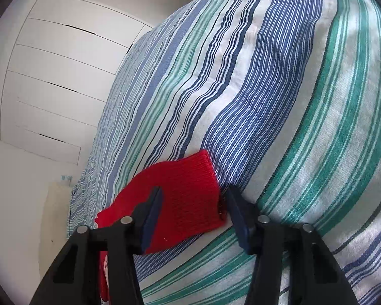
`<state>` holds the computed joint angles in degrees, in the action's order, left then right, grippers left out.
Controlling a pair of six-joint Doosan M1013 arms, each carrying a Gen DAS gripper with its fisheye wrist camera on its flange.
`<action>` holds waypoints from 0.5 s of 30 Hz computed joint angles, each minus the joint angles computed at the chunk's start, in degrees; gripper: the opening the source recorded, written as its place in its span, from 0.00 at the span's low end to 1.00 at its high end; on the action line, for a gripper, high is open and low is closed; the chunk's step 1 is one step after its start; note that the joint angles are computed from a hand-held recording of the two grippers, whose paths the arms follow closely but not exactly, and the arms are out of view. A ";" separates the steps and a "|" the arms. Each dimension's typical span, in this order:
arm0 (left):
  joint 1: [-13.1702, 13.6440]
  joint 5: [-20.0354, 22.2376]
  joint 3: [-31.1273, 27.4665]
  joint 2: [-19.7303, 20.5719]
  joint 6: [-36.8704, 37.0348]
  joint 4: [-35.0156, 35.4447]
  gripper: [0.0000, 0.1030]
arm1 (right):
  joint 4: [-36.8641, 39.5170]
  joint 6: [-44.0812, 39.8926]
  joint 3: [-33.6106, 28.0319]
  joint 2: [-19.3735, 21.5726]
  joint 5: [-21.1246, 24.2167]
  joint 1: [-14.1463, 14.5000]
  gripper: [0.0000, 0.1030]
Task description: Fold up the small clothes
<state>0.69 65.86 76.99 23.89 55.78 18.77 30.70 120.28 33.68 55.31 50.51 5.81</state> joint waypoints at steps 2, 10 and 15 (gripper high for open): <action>-0.04 0.17 0.00 -0.01 0.05 0.26 0.91 | -5.77 -0.72 -4.70 1.67 5.18 0.62 0.07; -0.38 0.96 -0.24 0.44 0.15 1.11 0.91 | -27.01 3.84 -16.91 6.33 17.02 3.13 0.05; -0.13 0.66 -0.08 0.28 0.18 0.65 0.91 | -20.46 7.06 -11.66 3.72 10.73 2.18 0.24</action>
